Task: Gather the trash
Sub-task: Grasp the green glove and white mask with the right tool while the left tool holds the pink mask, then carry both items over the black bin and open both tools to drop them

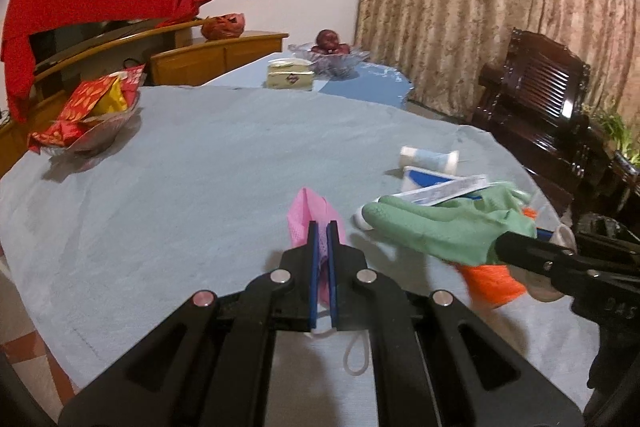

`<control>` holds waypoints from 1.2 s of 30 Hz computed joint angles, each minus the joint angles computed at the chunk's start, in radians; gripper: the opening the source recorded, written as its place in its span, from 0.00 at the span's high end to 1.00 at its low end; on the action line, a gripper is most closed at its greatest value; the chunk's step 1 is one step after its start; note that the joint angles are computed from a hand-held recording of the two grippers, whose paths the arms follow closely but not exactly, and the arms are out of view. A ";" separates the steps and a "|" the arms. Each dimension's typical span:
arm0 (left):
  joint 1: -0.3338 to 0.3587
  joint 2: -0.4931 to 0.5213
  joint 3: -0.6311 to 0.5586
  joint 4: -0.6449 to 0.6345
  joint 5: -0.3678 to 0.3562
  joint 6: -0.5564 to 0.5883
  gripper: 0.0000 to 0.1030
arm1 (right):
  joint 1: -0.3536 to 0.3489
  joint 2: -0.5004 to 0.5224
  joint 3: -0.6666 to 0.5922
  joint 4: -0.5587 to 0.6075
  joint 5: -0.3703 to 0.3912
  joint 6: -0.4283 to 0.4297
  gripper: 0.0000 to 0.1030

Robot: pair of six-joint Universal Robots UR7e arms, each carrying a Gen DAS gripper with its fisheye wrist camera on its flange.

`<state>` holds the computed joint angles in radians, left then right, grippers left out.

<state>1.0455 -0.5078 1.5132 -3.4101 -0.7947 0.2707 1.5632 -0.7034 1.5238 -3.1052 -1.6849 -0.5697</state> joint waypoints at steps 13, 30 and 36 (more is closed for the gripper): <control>-0.085 0.022 0.008 -0.007 -0.061 0.016 0.97 | -0.024 -0.143 0.158 -0.153 0.029 -0.003 0.74; -0.170 0.106 -0.069 0.062 -0.165 0.016 0.97 | -0.092 -0.299 0.305 -0.314 0.033 0.023 0.74; -0.191 0.144 -0.112 0.100 -0.218 0.016 0.97 | -0.126 -0.356 0.364 -0.371 0.019 0.036 0.74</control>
